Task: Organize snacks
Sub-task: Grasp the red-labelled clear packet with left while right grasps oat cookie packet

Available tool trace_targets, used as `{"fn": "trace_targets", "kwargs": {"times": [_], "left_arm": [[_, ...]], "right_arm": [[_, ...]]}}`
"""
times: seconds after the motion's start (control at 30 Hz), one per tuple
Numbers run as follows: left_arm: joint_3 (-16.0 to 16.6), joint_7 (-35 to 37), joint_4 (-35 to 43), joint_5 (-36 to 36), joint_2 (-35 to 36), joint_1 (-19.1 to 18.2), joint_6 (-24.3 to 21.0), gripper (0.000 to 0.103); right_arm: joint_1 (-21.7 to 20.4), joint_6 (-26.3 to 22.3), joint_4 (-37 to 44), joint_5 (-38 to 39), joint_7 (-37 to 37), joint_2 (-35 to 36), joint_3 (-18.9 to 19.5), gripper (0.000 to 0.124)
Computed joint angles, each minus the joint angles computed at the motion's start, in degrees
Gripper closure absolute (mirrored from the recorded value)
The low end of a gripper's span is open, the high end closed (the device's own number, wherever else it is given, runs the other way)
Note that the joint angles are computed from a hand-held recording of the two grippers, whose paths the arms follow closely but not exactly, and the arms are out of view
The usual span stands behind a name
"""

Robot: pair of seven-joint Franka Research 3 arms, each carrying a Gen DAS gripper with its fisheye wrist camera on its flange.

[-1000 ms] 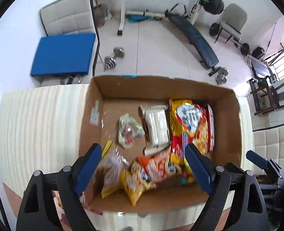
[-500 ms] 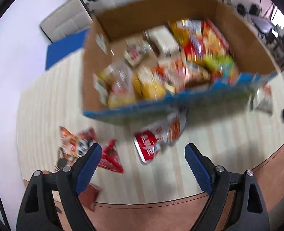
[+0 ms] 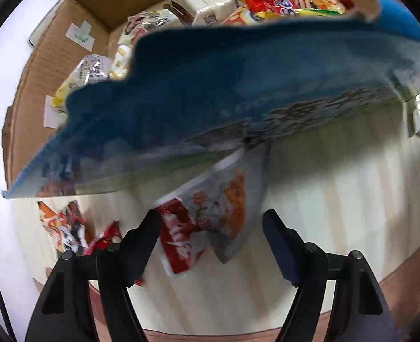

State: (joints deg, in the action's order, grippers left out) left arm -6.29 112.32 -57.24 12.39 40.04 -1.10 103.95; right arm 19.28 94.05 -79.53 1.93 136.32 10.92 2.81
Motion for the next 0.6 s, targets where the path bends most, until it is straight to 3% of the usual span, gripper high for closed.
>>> {"fn": "trace_targets", "kwargs": {"times": [0.17, 0.23, 0.37, 0.6], "left_arm": [[-0.5, -1.7, 3.0, -2.3, 1.3, 0.2, -6.1, 0.031], [-1.0, -2.4, 0.8, -3.1, 0.0, 0.3, -5.5, 0.031], [-2.5, -2.5, -5.9, -6.1, -4.0, 1.2, -4.9, 0.031], [-3.5, -0.4, -19.0, -8.6, -12.7, 1.5, -2.3, 0.031]], "right_arm": [[-3.4, 4.5, -3.0, 3.1, -0.5, -0.1, -1.8, 0.028], [-4.9, 6.5, -4.7, 5.6, -0.6, 0.0, -2.2, 0.035], [-6.7, 8.5, -7.4, 10.0, -2.9, 0.3, -2.1, 0.061], [-6.3, 7.4, -12.0, 14.8, -7.8, -2.5, -0.5, 0.062]]}}
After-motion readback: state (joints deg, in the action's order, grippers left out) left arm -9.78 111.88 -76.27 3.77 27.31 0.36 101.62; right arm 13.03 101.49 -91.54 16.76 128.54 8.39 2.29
